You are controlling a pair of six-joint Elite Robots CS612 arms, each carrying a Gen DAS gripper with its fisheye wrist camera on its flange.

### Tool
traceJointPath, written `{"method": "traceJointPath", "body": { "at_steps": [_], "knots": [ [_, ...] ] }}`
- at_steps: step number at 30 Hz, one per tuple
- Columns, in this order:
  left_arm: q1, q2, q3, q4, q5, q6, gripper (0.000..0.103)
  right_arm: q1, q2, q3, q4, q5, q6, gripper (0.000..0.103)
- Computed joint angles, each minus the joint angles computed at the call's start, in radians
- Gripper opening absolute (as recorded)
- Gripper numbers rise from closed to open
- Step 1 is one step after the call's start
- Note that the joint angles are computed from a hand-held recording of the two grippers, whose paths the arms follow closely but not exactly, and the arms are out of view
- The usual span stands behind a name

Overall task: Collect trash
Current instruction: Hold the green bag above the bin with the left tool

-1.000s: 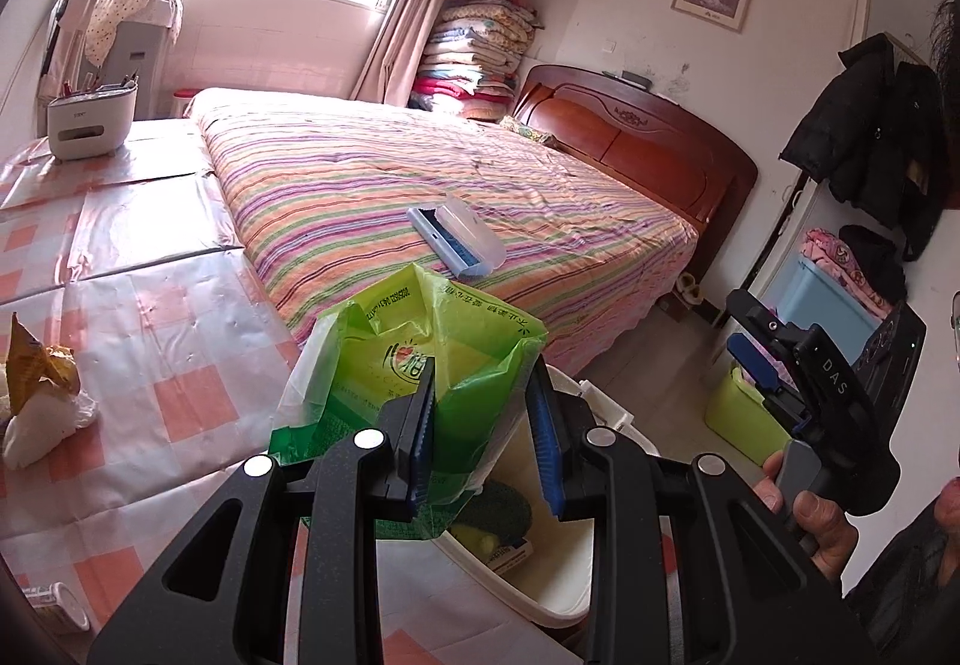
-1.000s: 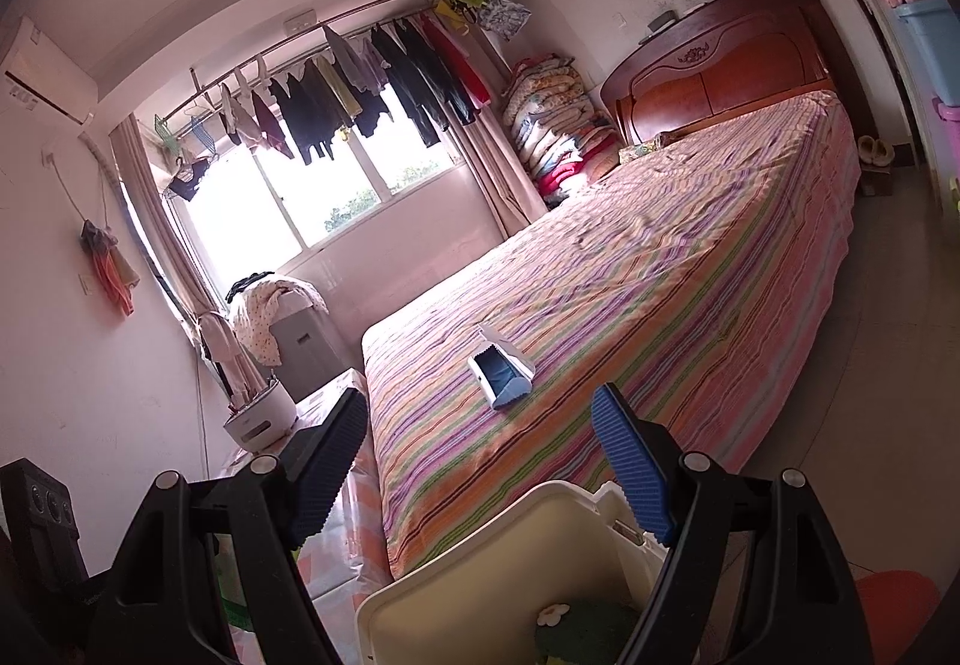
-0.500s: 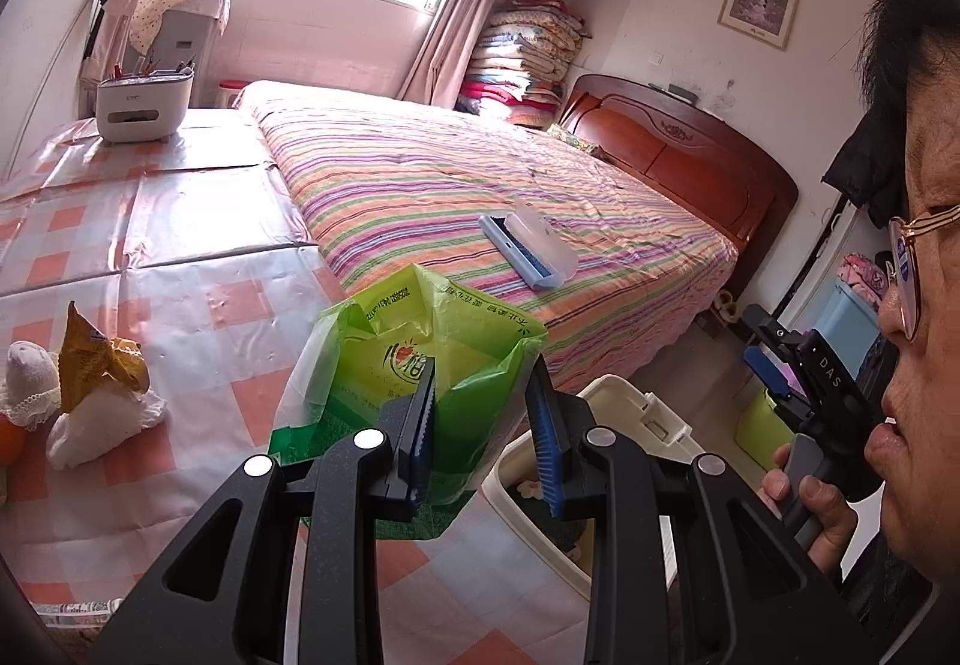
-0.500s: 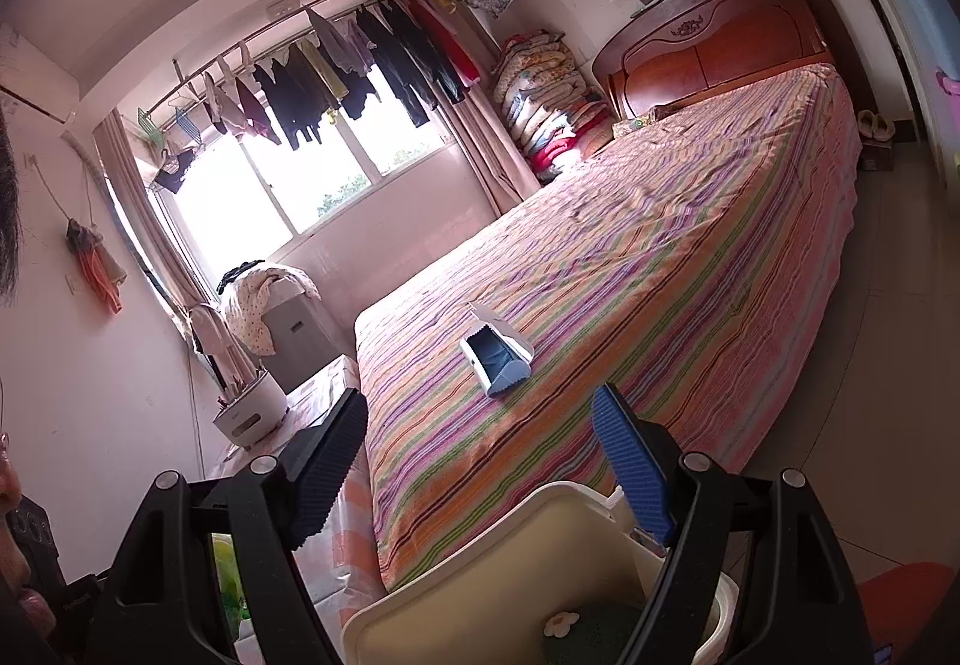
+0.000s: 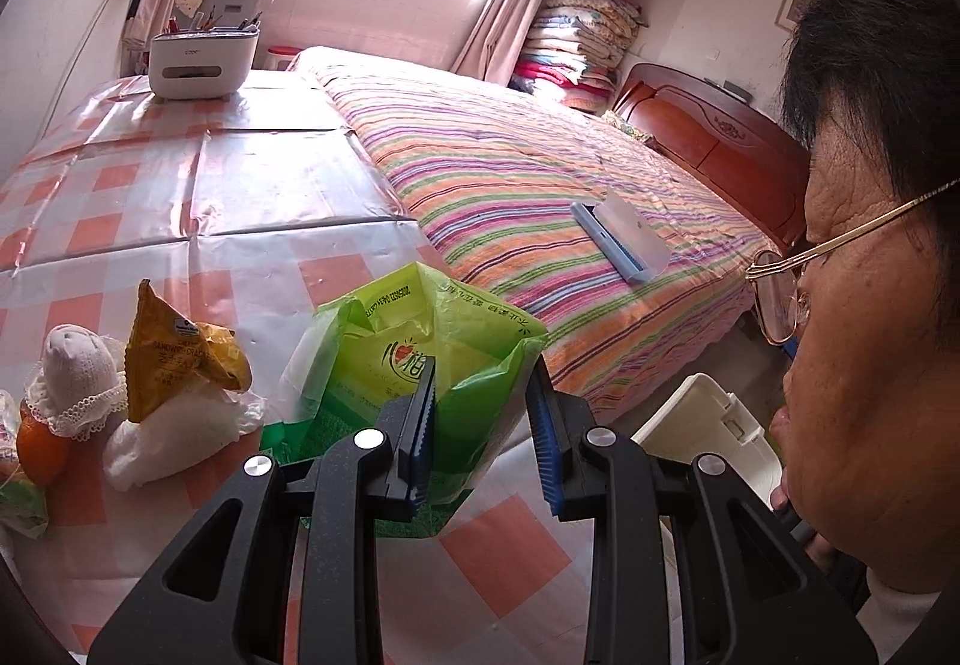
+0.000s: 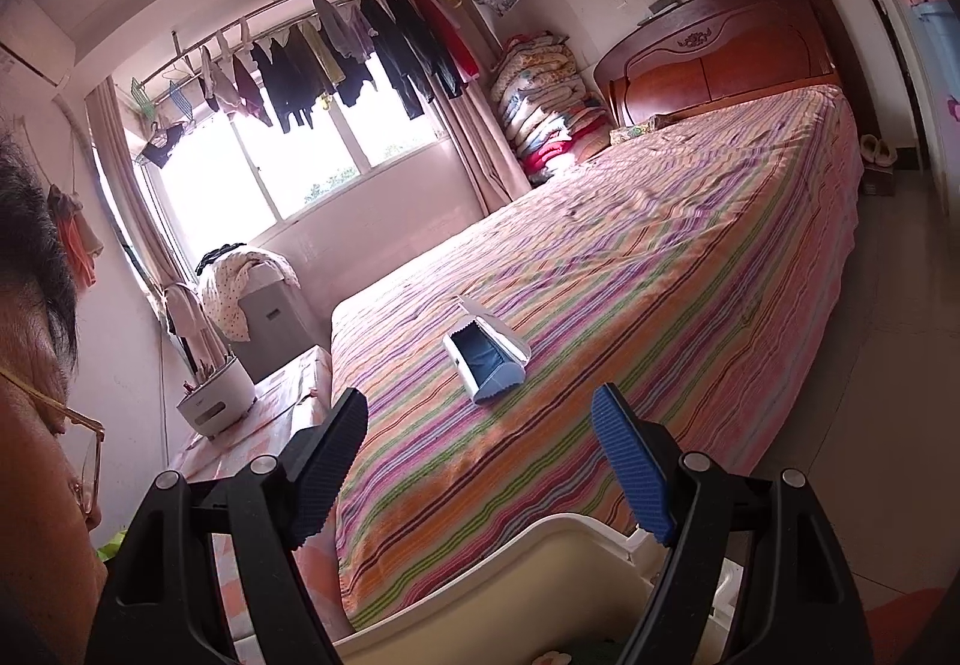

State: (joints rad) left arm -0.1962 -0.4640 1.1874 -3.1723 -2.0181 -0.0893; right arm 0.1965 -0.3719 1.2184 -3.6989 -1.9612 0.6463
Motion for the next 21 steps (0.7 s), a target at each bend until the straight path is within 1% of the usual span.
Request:
{"method": "traceJointPath", "body": {
  "at_steps": [4, 7, 9, 12, 15, 17, 21],
  "knots": [
    [0.008, 0.018, -0.028, 0.002, 0.0, -0.037, 0.027, -0.008, 0.004, -0.007, 0.013, 0.026, 0.024, 0.075],
    [0.007, 0.026, -0.042, 0.005, 0.009, -0.045, 0.027, -0.015, 0.008, -0.011, 0.013, 0.056, 0.048, 0.075],
    [0.005, 0.027, -0.042, 0.002, 0.009, -0.041, 0.027, -0.018, 0.011, -0.017, 0.009, 0.079, 0.044, 0.075],
    [0.003, 0.022, -0.03, -0.03, -0.001, -0.048, 0.027, -0.016, 0.012, -0.021, -0.007, 0.096, 0.016, 0.075],
    [0.0, 0.012, -0.006, -0.077, -0.011, -0.061, 0.027, -0.019, 0.006, -0.001, -0.062, 0.122, 0.029, 0.075],
    [-0.004, -0.003, 0.018, -0.085, -0.006, -0.057, 0.027, -0.021, -0.004, 0.023, -0.094, 0.142, 0.042, 0.075],
    [-0.011, -0.042, 0.09, -0.16, -0.015, -0.064, 0.027, -0.022, -0.03, 0.079, -0.159, 0.177, 0.076, 0.075]
  ]
}}
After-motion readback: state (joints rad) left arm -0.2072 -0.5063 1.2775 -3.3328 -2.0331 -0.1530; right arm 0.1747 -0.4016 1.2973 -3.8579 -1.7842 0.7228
